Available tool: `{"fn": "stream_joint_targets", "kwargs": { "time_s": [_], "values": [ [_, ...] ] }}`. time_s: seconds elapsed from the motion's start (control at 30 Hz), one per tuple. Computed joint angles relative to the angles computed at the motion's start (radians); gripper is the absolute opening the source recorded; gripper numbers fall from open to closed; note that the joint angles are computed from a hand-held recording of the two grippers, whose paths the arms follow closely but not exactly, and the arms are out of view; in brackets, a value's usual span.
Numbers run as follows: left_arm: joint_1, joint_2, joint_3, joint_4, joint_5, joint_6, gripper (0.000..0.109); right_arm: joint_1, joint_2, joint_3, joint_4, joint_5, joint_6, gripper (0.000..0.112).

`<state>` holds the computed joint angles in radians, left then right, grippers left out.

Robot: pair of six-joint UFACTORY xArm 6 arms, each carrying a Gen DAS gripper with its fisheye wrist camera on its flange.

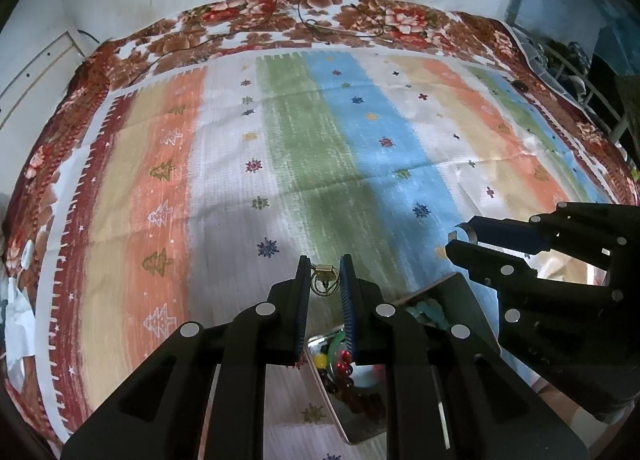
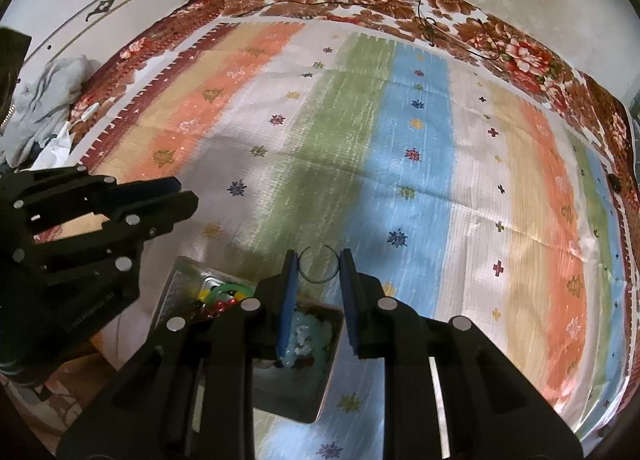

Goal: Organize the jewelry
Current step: 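Carry both held rings over the silver tin, then open both grippers to drop the rings into the tin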

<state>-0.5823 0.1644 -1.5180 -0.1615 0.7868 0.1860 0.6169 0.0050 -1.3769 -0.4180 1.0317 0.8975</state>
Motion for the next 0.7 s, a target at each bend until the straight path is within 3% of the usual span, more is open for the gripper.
{"fn": "stream_joint_targets", "kwargs": {
  "time_s": [0.7],
  "values": [
    [-0.032, -0.210, 0.244, -0.074, -0.069, 0.032, 0.015, 0.075, -0.137, 0.139, -0.001, -0.040, 0.109, 0.022]
  ]
}}
